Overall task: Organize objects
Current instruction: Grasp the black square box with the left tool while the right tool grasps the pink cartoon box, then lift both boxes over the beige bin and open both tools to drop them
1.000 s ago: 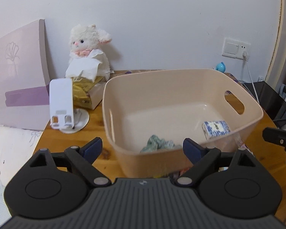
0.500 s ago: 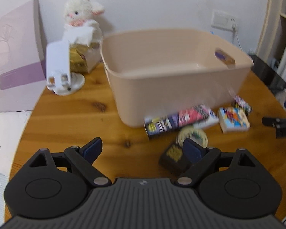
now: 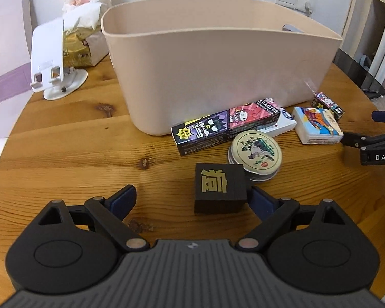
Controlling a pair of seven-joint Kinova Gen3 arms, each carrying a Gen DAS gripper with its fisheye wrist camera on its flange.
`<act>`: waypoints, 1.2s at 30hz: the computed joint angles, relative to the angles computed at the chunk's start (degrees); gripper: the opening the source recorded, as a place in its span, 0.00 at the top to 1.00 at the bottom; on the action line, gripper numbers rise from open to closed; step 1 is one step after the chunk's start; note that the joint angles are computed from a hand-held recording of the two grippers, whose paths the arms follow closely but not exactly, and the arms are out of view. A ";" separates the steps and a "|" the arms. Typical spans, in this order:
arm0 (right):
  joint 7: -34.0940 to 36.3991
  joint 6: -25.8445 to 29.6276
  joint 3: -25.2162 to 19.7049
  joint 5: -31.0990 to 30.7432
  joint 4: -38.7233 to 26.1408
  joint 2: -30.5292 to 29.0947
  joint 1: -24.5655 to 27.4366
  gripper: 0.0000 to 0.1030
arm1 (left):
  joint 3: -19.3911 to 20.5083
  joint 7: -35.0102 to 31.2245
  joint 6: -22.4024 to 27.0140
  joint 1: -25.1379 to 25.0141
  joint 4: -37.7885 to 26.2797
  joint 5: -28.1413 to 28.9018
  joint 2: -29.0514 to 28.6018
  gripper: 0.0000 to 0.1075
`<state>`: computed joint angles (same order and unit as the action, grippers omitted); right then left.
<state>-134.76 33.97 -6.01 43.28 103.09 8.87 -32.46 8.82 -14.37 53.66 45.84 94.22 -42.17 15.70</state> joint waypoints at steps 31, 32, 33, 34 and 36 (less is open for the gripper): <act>3.62 -8.73 0.01 -11.66 2.20 -2.48 1.76 0.80 | 1.08 6.05 -1.10 -0.28 4.74 -4.76 -3.10 0.57; 3.29 -8.70 -0.14 -11.21 2.61 -3.08 1.67 0.80 | 1.32 6.20 -0.73 -0.18 4.86 -5.11 -3.50 0.57; 3.32 -8.73 -0.45 -11.12 3.01 -3.76 1.80 0.80 | 1.60 6.30 -0.39 -0.14 4.91 -5.35 -3.86 0.57; 3.48 -8.79 -0.80 -11.15 3.36 -4.38 2.05 0.80 | 1.90 6.34 -0.07 -0.12 4.97 -5.64 -4.24 0.57; 3.22 -8.75 -1.55 -10.57 3.96 -5.70 2.45 0.80 | 2.56 6.53 0.86 0.09 4.94 -6.55 -4.95 0.57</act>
